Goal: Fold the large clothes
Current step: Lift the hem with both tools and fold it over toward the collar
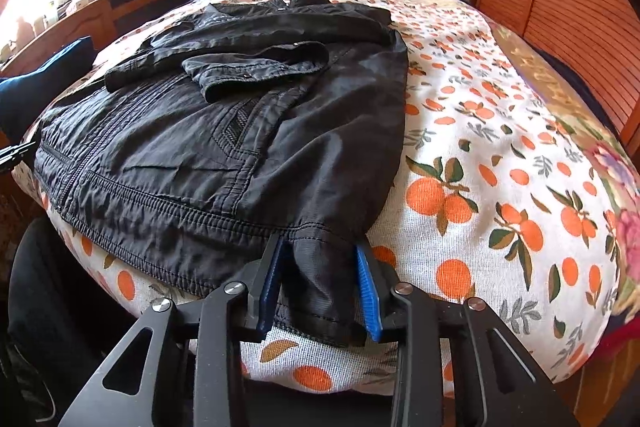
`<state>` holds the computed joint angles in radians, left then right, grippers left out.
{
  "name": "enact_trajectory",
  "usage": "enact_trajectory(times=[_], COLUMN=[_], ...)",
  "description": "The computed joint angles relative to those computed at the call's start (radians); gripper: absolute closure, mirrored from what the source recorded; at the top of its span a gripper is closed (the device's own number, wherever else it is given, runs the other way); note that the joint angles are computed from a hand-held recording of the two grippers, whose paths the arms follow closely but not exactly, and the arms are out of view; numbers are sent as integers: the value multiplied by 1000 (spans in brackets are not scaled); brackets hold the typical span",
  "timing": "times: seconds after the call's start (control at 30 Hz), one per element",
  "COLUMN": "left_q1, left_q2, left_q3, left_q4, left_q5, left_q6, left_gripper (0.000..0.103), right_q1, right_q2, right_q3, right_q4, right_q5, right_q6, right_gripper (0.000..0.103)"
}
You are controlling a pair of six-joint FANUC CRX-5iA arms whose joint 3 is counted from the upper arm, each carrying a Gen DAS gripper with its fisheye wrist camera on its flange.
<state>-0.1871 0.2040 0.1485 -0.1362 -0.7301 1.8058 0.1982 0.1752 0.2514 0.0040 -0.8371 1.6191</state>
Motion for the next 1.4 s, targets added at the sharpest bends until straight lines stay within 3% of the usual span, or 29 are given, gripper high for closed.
enact_trajectory(times=[0.07, 0.13, 0.23, 0.3, 0.37, 0.53, 0.7, 0.83, 1.13, 1.4], left_q1=[-2, 15, 35, 35, 6, -38, -45, -35, -69, -68], left_q2=[1, -24, -63, -79, -74, -55, -69, -99, -174, -58], left_q3=[14, -8, -25, -16, 58, 201, 268, 264, 220, 288], left_q4=[4, 66, 157, 193, 110, 22, 5, 58, 56, 18], left_q5=[-20, 17, 67, 96, 69, 32, 43, 81, 159, 97], left_q6=[-12, -44, -73, -98, -67, -76, -122, -175, -205, -165], left_gripper=[95, 99, 100, 100, 100, 100, 100, 100, 100, 100], right_q1=[-12, -33, -139, -177, -166, -132, -118, -122, -137, -99], right_q2=[-5, -10, 6, -5, -17, -60, -126, -193, -349, -284], right_q3=[8, 30, 140, 160, 165, 187, 182, 140, -4, -38], right_q4=[-46, -114, -396, -492, -471, -407, -351, -327, -308, -231], right_q5=[6, -2, -91, -93, -80, -58, -19, 14, 68, 88], right_q6=[29, 63, 138, 166, 156, 185, 191, 196, 228, 195], right_gripper=[85, 88, 90, 91, 92, 93, 93, 93, 93, 93])
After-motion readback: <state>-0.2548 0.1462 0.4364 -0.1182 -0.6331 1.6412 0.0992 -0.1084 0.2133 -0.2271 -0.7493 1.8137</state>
